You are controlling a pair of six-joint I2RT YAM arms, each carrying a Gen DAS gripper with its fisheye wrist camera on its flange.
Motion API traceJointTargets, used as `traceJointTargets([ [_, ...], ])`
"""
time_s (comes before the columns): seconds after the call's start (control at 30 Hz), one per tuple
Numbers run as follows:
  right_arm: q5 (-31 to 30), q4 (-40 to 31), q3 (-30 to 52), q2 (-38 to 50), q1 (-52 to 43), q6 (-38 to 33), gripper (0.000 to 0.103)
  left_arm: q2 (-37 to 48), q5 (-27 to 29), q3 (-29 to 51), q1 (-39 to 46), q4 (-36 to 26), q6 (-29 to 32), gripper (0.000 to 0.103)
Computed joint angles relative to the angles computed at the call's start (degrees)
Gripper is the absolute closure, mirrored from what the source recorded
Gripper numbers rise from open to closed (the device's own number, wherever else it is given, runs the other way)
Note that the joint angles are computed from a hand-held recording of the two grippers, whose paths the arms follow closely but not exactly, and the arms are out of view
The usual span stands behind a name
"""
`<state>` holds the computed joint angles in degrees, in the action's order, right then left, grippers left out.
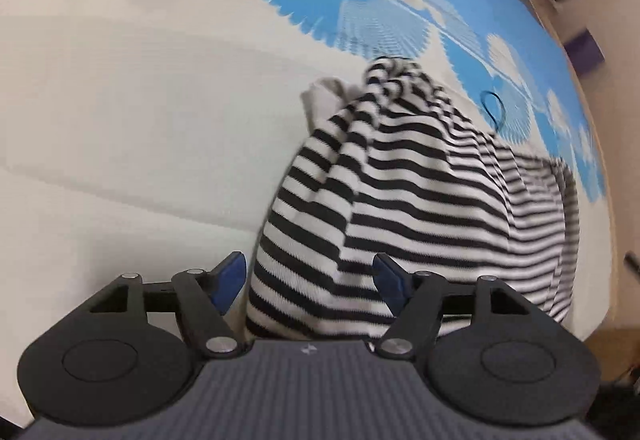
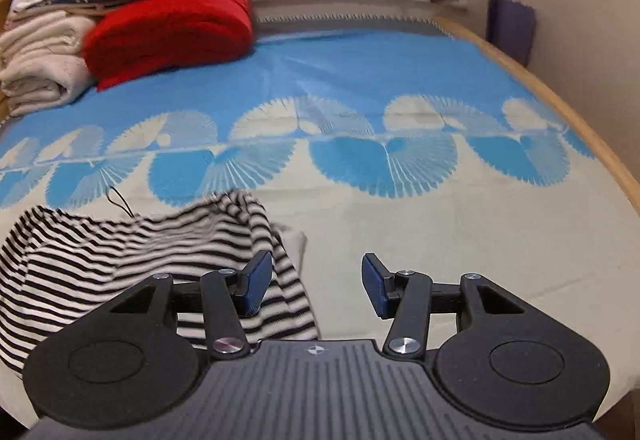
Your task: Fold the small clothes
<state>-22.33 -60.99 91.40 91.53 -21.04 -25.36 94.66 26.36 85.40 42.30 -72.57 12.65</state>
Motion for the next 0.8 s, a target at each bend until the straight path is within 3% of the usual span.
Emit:
traceJointTargets([
  [0.33,1.9,3.3,-1.9,1.1,0.1,0.2,0.051,2.6,6.8,-5.8,-3.3,7.7,-5.8,0.033],
  [0.4,2.0,3.6,-1.6,1.6,0.1,0.8,0.051,2.2,6.1,-6.7,-5.2,10.1,-7.3,0.041],
  [0.47,2.3,3.8,-1.4,1.9,0.2,1.6,0.051,2.2,5.5,-6.9,-6.7,11.0,-7.7,0.068],
  [0.53,2.6,3.7,-1.3,2.1,0.5,2.4,0.051,2.4,5.7,-6.9,-7.4,11.3,-8.1,0.081],
  [0.8,4.0,4.9,-2.5,1.1,2.9,4.9,0.051,-1.5,7.5,-5.2,-5.4,9.6,-5.9,0.09],
])
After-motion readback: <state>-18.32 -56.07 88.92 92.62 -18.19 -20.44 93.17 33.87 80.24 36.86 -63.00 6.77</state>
